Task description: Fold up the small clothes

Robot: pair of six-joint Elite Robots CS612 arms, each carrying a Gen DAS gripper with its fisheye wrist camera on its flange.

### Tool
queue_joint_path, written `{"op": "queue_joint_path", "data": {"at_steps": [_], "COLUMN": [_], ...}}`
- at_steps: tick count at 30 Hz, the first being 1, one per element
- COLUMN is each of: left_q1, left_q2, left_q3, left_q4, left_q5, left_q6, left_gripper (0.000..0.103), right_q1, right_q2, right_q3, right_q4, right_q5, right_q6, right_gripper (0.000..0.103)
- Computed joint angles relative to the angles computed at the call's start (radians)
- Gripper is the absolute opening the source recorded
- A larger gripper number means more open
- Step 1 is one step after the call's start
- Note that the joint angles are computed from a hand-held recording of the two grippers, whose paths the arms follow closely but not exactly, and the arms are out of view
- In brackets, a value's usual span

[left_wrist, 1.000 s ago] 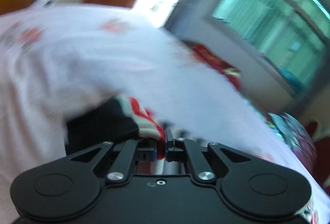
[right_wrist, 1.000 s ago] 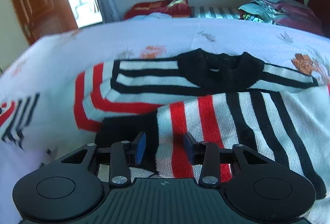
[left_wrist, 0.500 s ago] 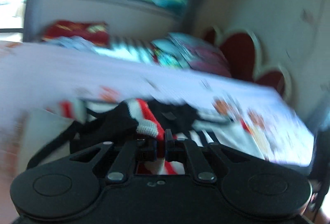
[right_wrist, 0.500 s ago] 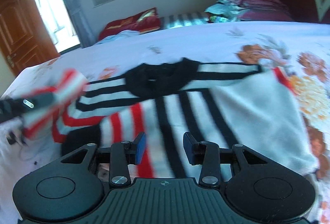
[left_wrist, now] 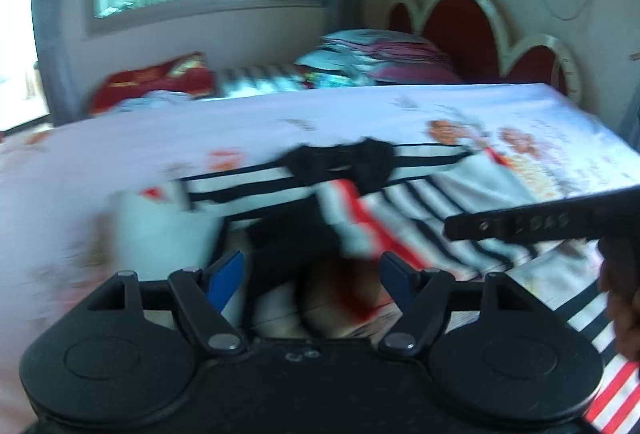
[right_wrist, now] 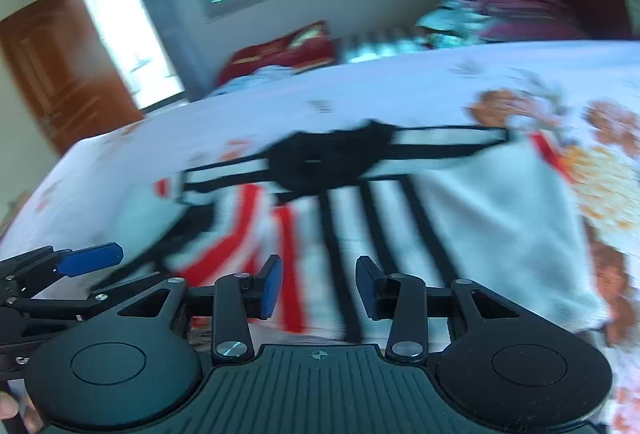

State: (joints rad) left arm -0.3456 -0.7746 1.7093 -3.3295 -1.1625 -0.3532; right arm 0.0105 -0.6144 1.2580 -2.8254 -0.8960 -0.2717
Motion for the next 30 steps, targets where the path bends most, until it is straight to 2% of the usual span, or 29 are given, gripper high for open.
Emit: {"op": "queue_joint_path", "data": {"at_steps": [1, 2, 4, 8, 10, 12, 14, 15, 16, 17, 18, 20, 22, 25, 30], "left_q1": [0.001, 0.001, 0.004, 0.014, 0.017, 0.022, 0.025, 0.027, 0.029, 0.03, 0.033, 0.031, 0.027, 0.024, 0.022], "left_q2": [-0.011, -0.021, -0.037, -0.052, -0.045, -0.031, -0.012, -0.003, 0.005, 0.011, 0.016, 0.024, 0.027, 0.027, 0.027], "left_q3": [0.017, 0.037, 0.07, 0.111, 0.111, 0.099, 0.08, 0.071, 0.063, 0.057, 0.053, 0.05, 0.05, 0.048, 0.034], "left_q4": [0.004, 0.008, 0.028, 0.072, 0.094, 0.105, 0.107, 0.104, 0.097, 0.092, 0.081, 0.064, 0.053, 0.036, 0.061], "left_q5": [0.029, 0.059, 0.099, 0.137, 0.15, 0.156, 0.168, 0.171, 0.172, 0.175, 0.172, 0.179, 0.178, 0.163, 0.137], "left_q6": [-0.012, -0.026, -0.049, -0.119, -0.134, -0.134, -0.132, -0.131, -0.13, -0.128, -0.125, -0.123, -0.113, -0.09, -0.065], "left_gripper": [0.073, 0.073, 0.073, 0.071, 0.069, 0.066, 0.063, 0.06, 0.05, 0.04, 0.034, 0.021, 0.016, 0.016, 0.015], "right_q1": [0.005, 0.011, 0.024, 0.059, 0.077, 0.09, 0.097, 0.098, 0.098, 0.098, 0.095, 0.077, 0.06, 0.032, 0.003], "right_q2": [-0.003, -0.007, -0.011, -0.014, -0.007, 0.005, 0.018, 0.024, 0.027, 0.029, 0.033, 0.037, 0.04, 0.042, 0.038], "right_q3": [0.005, 0.012, 0.026, 0.041, 0.04, 0.029, 0.009, -0.001, -0.008, -0.015, -0.026, -0.04, -0.049, -0.066, -0.055], "right_q4": [0.0, -0.007, -0.035, -0.055, -0.074, -0.087, -0.081, -0.082, -0.086, -0.084, -0.084, -0.107, -0.139, -0.097, 0.032], "right_q5": [0.015, 0.028, 0.038, -0.036, -0.093, -0.134, -0.153, -0.151, -0.143, -0.145, -0.144, -0.114, -0.122, -0.129, -0.134], "right_q6": [-0.014, -0.031, -0.07, -0.172, -0.212, -0.222, -0.207, -0.196, -0.187, -0.176, -0.151, -0.057, 0.012, 0.078, 0.091], "right_gripper": [0.073, 0.079, 0.08, 0.078, 0.061, 0.053, 0.053, 0.049, 0.029, 0.014, 0.005, 0.005, 0.005, 0.005, 0.005]}}
